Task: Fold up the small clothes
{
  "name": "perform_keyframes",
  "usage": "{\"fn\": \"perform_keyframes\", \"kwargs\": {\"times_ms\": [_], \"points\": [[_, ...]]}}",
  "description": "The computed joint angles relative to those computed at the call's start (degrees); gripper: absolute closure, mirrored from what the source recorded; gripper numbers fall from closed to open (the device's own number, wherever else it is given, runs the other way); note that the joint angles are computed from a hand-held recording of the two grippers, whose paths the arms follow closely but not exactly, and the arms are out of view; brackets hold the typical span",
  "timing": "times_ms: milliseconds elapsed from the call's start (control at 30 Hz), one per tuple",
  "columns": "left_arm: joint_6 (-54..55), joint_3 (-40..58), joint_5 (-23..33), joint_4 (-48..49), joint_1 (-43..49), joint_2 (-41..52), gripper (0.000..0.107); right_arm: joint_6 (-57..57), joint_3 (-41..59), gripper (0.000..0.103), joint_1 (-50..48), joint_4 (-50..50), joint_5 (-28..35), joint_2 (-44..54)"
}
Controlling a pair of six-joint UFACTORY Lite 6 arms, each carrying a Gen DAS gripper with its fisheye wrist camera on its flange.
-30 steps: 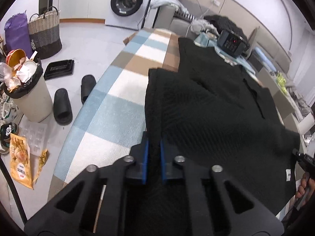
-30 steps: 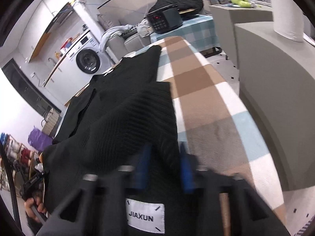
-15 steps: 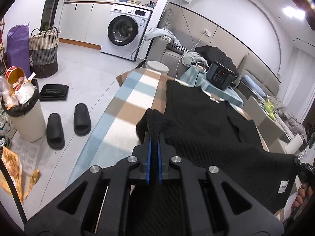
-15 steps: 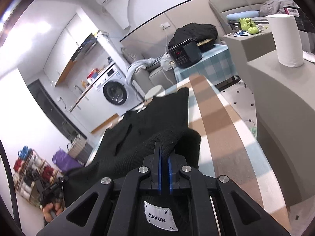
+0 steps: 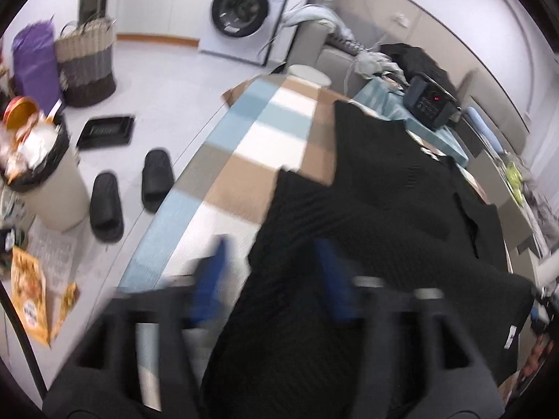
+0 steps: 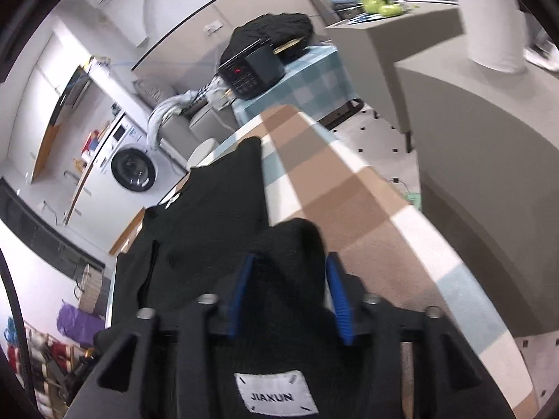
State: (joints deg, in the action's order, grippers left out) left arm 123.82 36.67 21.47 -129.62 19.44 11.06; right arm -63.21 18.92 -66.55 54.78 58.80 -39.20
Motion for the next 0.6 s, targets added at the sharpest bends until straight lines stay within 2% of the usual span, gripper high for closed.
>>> {"fn": "perform_keyframes", "kwargs": {"times_ms": [67, 133, 200, 333, 367, 433, 467, 500, 567, 600], "points": [[-0.61, 0.01, 3.01, 0.85, 1.93, 2.01, 0.033, -1.86, -0.06, 0.051, -1.91, -1.20, 0.10, 1.44], [-2.97, 1.75, 2.85, 3.38, 2.00, 4.50, 0.033, -2.27, 0.12, 0.051, 0.22, -0.96, -1.82, 4.72], [-0.25, 1.96, 3.22, 0.57, 1.22, 5.23, 0.033, -1.38, 0.03, 0.051, 3.22, -0.40, -4.17, 5.95], [-5.43, 4.75, 3.92, 4.96, -0.16, 7.48, 0.033, 1.02, -1.34, 0.051, 13.93, 1.94, -11.97, 5.86], [-7.87, 5.35, 5.09, 7.41, -0.19, 8.08, 0.037, 2.31, -1.74, 0.051, 17.06, 2.11, -14.08, 5.32], [-8.04, 6.53, 5.42, 7.46, -1.43, 9.36, 0.049, 3.76, -2.40, 0.054, 22.15, 2.50, -18.02, 4.42], [-7.66, 6.72, 5.12, 7.18, -1.93, 9.52, 0.063, 4.09, -2.53, 0.057, 23.90, 2.74, -19.38, 4.56], [-6.77, 7.09, 4.74, 6.26, -2.54, 9.86, 0.082, 4.36, -2.46, 0.063, 25.62, 2.81, -20.55, 4.87], [-6.27, 7.02, 5.66, 5.83, -2.60, 10.09, 0.094, 4.44, -2.14, 0.072, 28.41, 2.66, -23.11, 5.74], [-4.78, 6.71, 5.52, 4.34, -2.96, 9.74, 0.097, 5.00, -2.05, 0.077, 29.39, 2.38, -23.62, 5.97]]}}
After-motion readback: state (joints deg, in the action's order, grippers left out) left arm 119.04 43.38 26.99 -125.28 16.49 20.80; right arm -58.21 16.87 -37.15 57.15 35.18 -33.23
